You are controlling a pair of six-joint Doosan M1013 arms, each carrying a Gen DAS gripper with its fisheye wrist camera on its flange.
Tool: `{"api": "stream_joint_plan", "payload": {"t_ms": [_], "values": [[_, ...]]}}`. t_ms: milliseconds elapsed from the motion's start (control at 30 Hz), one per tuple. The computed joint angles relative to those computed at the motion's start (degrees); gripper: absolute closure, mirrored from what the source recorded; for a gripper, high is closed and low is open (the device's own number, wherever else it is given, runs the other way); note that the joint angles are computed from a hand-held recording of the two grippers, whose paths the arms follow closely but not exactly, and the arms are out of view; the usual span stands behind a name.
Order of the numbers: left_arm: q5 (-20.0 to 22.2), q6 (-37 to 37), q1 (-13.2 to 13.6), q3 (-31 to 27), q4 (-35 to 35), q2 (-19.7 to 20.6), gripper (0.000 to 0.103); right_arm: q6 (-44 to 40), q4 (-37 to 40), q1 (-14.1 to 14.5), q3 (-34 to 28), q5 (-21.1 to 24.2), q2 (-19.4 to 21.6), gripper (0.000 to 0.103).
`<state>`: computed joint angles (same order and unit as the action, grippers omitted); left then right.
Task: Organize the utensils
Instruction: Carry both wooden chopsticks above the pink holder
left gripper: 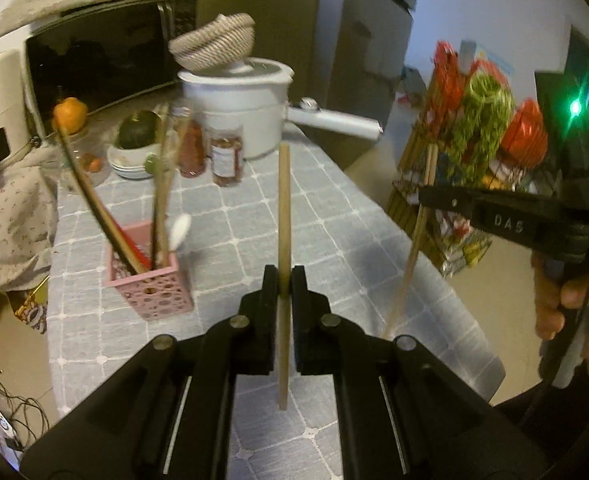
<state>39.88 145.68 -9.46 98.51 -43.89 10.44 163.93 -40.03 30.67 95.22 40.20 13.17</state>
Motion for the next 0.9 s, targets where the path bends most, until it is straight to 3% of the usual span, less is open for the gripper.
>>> {"api": "stream_joint_plan", "payload": {"t_ms": [400, 700, 800, 900], "values": [[-6.5, 12.4, 4.5, 1.1, -19.1, -2.8, 0.096, -0.4, -4.9, 2.2, -5.1, -1.6, 2.6, 0.098], [-16.5, 29.8, 5.7, 2.8, -43.2, -2.2, 0.096, -4.0, -2.3, 3.1, -8.5, -3.2, 5.0, 0.098], [-18.6, 36.5, 5.6, 3.2, -52.5, -1.5, 0.096, -4.5, -1.8, 3.3, -9.1, -3.9, 5.4, 0.098], [-19.2, 38.8, 5.8, 3.1, -57.5, -0.6, 0.096, -4.8, -1.4, 3.5, -9.5, -4.3, 5.7, 0.098]]}}
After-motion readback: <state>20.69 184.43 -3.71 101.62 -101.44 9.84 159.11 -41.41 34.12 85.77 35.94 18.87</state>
